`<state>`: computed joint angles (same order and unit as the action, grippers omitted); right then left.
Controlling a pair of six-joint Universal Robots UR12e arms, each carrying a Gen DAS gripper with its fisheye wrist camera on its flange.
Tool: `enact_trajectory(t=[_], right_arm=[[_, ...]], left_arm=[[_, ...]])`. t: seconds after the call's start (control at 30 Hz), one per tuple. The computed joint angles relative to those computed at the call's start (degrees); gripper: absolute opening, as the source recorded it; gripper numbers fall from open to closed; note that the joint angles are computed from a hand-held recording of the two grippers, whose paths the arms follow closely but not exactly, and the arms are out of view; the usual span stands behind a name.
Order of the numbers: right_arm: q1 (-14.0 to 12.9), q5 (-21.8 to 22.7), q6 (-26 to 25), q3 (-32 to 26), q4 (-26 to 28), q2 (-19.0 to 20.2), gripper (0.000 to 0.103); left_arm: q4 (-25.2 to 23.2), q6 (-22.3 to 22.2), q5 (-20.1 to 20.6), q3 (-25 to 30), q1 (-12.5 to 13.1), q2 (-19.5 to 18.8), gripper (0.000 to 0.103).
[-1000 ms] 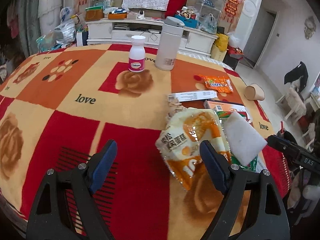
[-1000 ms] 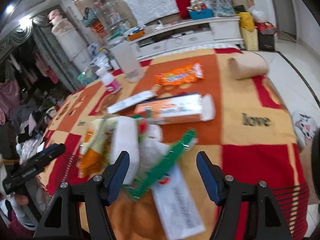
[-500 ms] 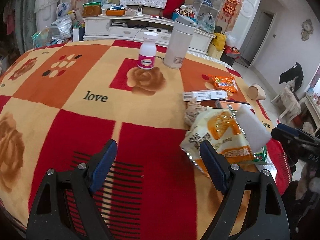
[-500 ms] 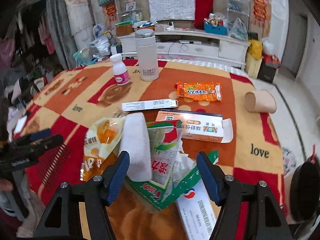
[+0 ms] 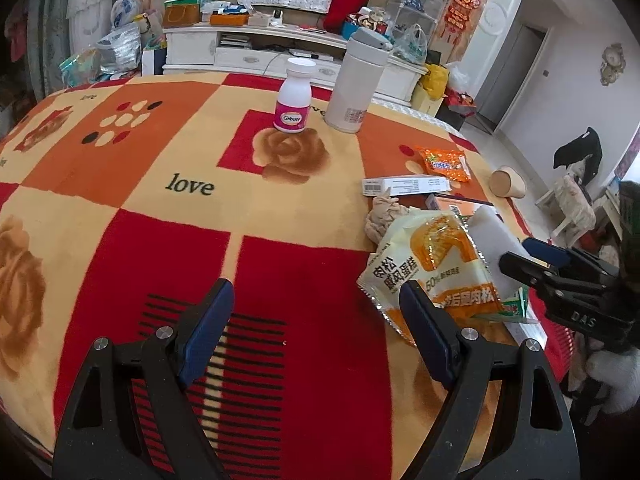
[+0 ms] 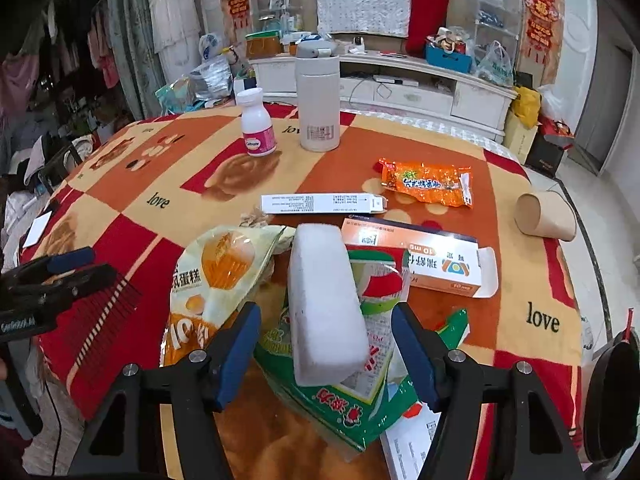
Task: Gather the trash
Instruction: 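Grasp the white foam block with the right tool while the left tool grasps the snack bag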
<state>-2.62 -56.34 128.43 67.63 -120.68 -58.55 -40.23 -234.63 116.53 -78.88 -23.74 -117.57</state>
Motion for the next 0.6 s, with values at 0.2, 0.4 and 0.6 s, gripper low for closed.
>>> enact_trajectory(t=[0.2, 0.4, 0.6], right_arm=[[0.30, 0.63, -0.96, -0.37, 1.07, 0.03, 0.066], [0.54, -0.76, -1.77, 0.98, -1.95, -0.68, 0.066], [0.26, -2.73, 2.11, -2.17, 2.25, 1.49, 0.045]], left_arm=[[0.01, -1.65, 0.43, -0.96, -0.10, 0.69, 0.084], [1.81, -1.79, -0.67, -1.59, 0.20, 1.02, 0.084], [3.56, -0.28, -1.39, -1.48, 0.10, 0.72, 0.084]])
